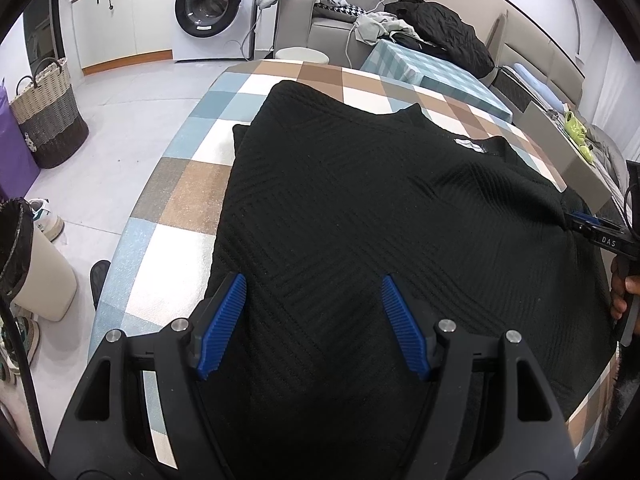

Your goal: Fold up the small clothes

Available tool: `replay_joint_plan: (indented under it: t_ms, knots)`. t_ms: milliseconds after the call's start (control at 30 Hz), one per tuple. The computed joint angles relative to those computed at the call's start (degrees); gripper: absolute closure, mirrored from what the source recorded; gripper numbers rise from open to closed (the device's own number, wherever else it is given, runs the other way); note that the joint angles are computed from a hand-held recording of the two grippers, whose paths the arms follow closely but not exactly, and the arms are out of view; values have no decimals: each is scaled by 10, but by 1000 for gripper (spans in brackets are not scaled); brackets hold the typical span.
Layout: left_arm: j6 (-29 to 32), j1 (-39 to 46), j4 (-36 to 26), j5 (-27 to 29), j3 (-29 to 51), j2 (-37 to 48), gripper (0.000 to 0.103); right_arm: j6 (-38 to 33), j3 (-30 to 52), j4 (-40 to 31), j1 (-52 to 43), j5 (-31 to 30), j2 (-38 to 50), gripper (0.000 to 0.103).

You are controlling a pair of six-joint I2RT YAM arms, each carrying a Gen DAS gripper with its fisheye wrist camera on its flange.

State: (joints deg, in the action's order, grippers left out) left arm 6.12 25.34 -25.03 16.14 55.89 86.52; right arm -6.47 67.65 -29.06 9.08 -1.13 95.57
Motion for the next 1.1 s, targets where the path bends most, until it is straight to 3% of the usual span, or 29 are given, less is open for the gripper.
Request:
replay_joint_plan:
  t_ms: [233,300,333,367,433,533,633,700,733,767,1000,1100]
  knots:
    - [1,2,2,2,-2,1,35,8,2,7,2,10,13,52]
    - [3,2,4,3,-2,2,35,23,9,6,0,8,17,71]
    - [3,2,4,4,-2,4,35,26,11,7,0,13,18,89]
    - [3,2,5,3,-3,2,35,24,14,6,2,20,20,94]
    - [1,3,5,6,-3,2,35,18,9,17,9,30,15,99]
    - [1,4,5,8,-2,3,35,20,-37,107,5,13,-34,99]
    - [-1,4,5,8,-3,3,35,66,-58,180,-3,21,-66,99]
    - [-1,6,5,9,-3,2,35,85,0,122,-6,36,-21,83]
    - [-1,7,4,10,-3,0,35,86,32,81,-6,41,6,66]
    - [-1,9,2,11,-3,0,35,85,54,52,-7,48,28,60]
    - [6,31,-5,21,-8,-14,35,81,12,14,-38,24,-28,53]
    - [8,46,-8,21,-16,-25,35,77,-44,1,-68,-11,-107,41]
